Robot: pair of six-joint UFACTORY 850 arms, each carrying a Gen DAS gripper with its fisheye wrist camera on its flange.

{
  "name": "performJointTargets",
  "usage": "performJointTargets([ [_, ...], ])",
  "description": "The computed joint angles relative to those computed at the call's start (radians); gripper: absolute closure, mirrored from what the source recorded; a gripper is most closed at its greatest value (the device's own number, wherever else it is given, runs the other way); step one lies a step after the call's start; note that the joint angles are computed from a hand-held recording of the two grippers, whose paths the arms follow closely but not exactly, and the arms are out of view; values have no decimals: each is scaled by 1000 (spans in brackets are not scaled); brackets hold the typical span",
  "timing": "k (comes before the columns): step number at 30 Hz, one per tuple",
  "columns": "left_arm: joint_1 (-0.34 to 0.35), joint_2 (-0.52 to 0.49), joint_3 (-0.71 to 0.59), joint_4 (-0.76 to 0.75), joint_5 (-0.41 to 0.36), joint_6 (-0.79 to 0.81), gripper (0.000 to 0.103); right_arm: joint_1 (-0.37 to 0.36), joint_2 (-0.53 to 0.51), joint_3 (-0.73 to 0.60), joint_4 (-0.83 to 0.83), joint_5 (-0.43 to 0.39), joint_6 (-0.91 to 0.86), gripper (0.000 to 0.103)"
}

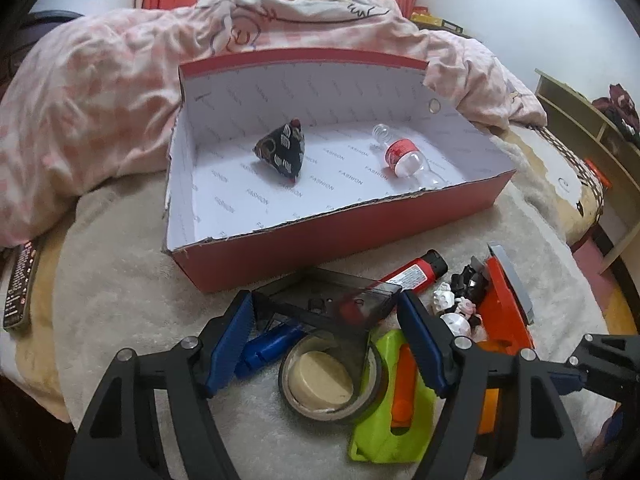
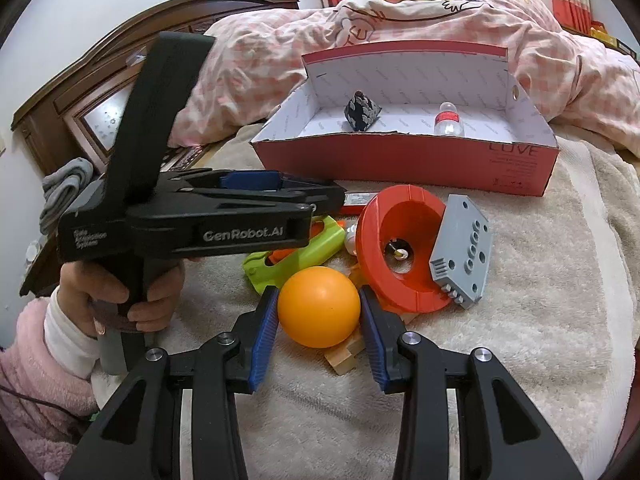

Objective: Organize objects
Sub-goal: 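Grasp the dark translucent plastic lid with the left gripper, then lift the lid with the left gripper while the right gripper grasps the orange ball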

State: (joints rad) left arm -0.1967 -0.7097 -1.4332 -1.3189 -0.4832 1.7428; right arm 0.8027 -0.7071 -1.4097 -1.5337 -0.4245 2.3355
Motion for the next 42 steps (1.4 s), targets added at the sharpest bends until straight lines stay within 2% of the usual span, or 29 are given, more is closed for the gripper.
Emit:
performJointTargets([
  [5,22,50,61,-125,-17,121,30,4,3,1,5,-12,-4,62],
  [13,47,110,130,-195,-41,156,30,12,11,-1,7,-33,-14,62],
  [19,45,154,178,-302,-7,259,30,21,22,2,-11,-50,-2,62],
  [35,35,242,248,-449,37,375,30,31,68,33,18,-139,-26,62],
  [42,13,237,221,-469,66,342,30,8,70,17,44,-152,-64,62],
])
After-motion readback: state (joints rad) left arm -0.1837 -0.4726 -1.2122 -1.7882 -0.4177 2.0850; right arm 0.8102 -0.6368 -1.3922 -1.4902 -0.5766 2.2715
